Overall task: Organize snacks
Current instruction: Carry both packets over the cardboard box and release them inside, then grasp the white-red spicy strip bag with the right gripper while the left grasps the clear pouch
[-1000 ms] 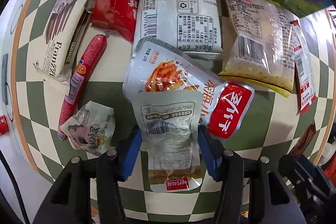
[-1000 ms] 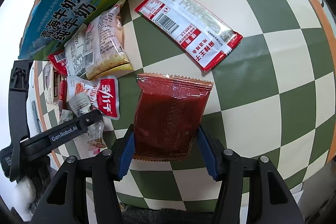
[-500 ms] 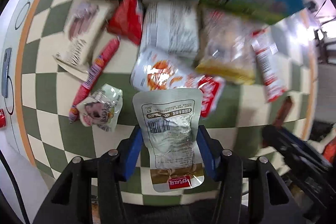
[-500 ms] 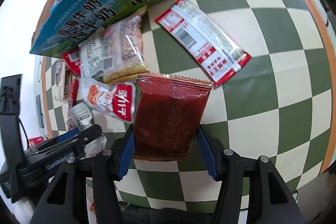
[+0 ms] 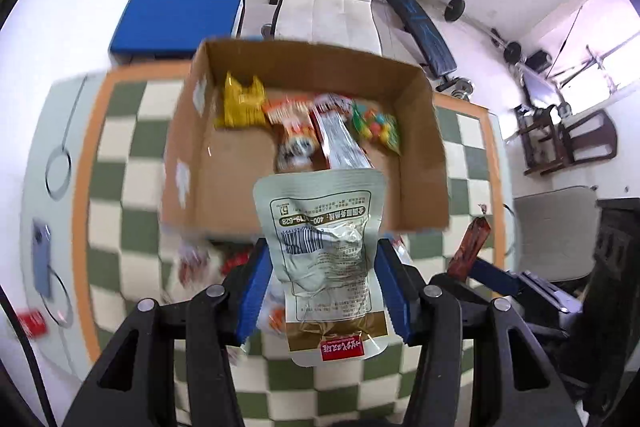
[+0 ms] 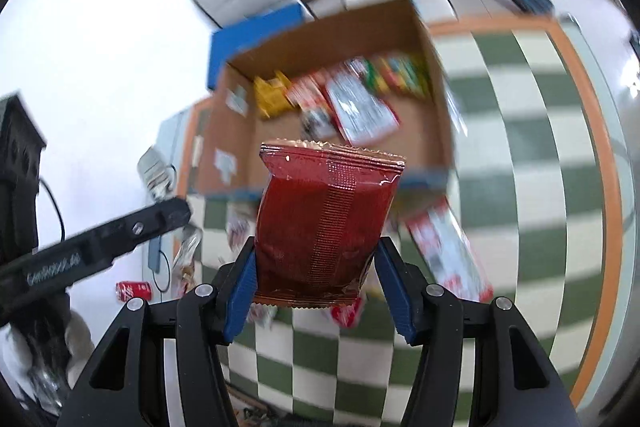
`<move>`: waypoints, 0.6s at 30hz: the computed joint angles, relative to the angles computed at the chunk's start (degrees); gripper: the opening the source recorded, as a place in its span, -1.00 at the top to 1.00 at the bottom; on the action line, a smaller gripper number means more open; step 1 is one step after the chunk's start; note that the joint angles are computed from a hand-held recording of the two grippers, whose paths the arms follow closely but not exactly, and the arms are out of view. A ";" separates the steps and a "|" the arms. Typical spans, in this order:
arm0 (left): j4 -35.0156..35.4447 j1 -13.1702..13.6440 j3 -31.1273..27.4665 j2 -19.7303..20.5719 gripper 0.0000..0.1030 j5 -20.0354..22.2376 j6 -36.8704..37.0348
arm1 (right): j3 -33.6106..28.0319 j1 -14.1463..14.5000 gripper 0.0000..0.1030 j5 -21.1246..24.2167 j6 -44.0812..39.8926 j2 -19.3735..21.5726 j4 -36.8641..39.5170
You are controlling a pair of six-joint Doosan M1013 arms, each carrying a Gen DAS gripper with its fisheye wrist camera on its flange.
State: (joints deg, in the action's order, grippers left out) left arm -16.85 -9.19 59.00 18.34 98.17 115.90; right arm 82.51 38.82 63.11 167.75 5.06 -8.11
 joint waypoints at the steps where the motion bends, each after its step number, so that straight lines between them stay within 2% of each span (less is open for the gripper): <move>1: 0.76 -0.28 -1.42 1.21 0.04 -0.11 -0.63 | -1.52 -1.08 -0.16 0.54 -3.06 1.04 0.54; 5: 3.19 -1.07 -9.30 7.76 0.04 4.96 -2.79 | -5.88 -4.77 -0.16 0.51 -11.72 5.10 4.10; 9: 5.32 -1.31 -14.90 12.54 0.04 8.84 -4.96 | -8.70 -7.68 -0.16 0.77 -18.31 8.75 9.03; 13: 7.12 -1.42 -16.62 14.53 -0.01 10.33 -5.53 | -9.91 -9.46 -0.17 0.08 -22.64 11.31 14.09; 15: 8.50 -1.56 -17.26 15.38 -0.02 11.80 -6.27 | -11.22 -10.30 -0.19 1.61 -25.30 13.10 17.40; 16: 8.64 -1.56 -17.39 15.70 -0.02 12.38 -6.41 | -11.63 -10.55 -0.24 2.41 -26.14 13.73 18.63; 17: 8.56 -1.56 -17.23 15.75 -0.02 12.43 -6.08 | -12.05 -10.72 -0.43 3.07 -26.33 14.35 19.08; 18: 8.93 -1.60 -17.12 15.74 -0.02 12.35 -6.04 | -11.99 -10.61 -0.53 2.92 -26.46 14.49 18.74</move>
